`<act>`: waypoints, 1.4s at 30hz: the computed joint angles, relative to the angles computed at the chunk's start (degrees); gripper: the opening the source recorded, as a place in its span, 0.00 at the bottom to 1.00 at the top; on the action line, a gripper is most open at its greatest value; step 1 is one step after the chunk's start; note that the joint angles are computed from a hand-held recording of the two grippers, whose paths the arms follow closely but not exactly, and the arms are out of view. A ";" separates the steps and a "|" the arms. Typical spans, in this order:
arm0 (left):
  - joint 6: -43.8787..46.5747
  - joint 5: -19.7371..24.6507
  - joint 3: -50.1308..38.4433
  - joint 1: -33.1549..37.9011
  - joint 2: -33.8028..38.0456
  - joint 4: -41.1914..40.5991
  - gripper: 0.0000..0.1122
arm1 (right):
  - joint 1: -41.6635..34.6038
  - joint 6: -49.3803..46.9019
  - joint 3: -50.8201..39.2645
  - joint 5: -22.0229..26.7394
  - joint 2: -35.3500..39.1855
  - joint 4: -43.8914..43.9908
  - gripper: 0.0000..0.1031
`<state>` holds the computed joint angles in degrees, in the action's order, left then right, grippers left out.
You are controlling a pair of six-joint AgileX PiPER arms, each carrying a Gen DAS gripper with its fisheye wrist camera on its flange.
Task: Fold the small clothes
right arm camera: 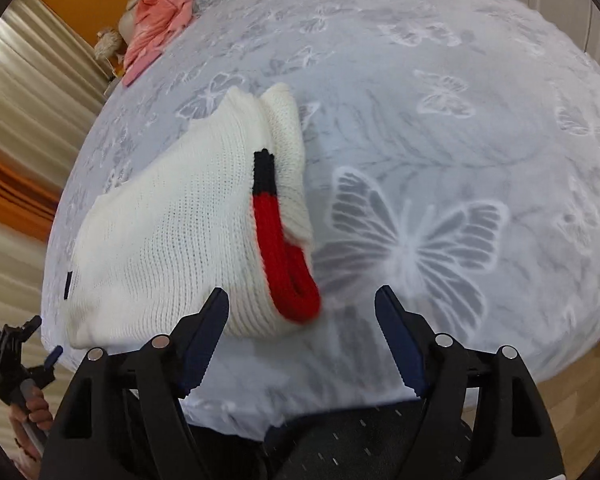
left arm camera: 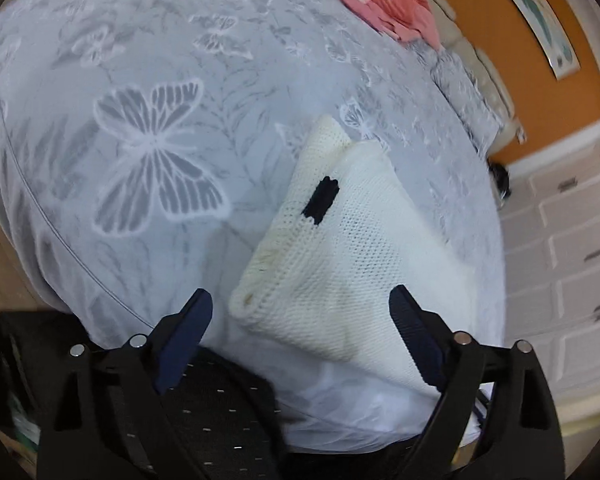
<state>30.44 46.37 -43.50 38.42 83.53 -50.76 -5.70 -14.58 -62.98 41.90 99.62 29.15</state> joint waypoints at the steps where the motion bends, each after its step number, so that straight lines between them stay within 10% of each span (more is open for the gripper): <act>1: -2.12 -1.15 -0.31 -1.37 2.13 0.81 0.81 | 1.08 1.03 -1.12 -0.33 1.96 -0.09 0.72; 5: -13.45 -6.50 -1.14 -7.28 10.09 5.85 0.81 | 2.18 3.32 -6.41 1.53 9.75 0.43 0.69; 7: -19.52 -8.92 -0.15 -9.26 9.28 8.69 0.77 | 3.00 2.97 -7.83 2.01 11.63 2.75 0.28; 9: -23.12 -9.07 -0.99 -10.47 8.86 13.01 0.56 | 2.50 2.78 -8.14 3.39 11.40 5.49 0.14; 11: -17.56 -3.07 -2.23 -6.45 8.74 8.26 0.13 | 2.06 1.79 -7.50 3.67 8.55 5.80 0.13; 20: -8.91 17.31 -0.49 3.82 2.22 10.54 0.12 | -3.85 -1.44 2.51 10.46 -6.54 -1.74 0.12; 28: -15.84 12.60 -1.82 -3.82 -6.60 19.41 0.22 | -6.67 6.23 7.86 6.42 -12.06 -8.50 0.33; 33: -23.89 4.52 -13.17 -17.71 -10.29 26.47 0.40 | -1.81 4.81 -3.56 7.72 -10.80 -7.85 0.09; 39: -37.62 -6.92 -23.24 -35.92 9.85 42.99 0.42 | 7.61 8.91 -21.09 7.29 10.54 -11.66 0.09; 42: -41.57 -4.96 -25.27 -36.28 19.77 46.08 0.42 | 7.11 10.26 -26.92 8.33 21.03 -15.73 0.00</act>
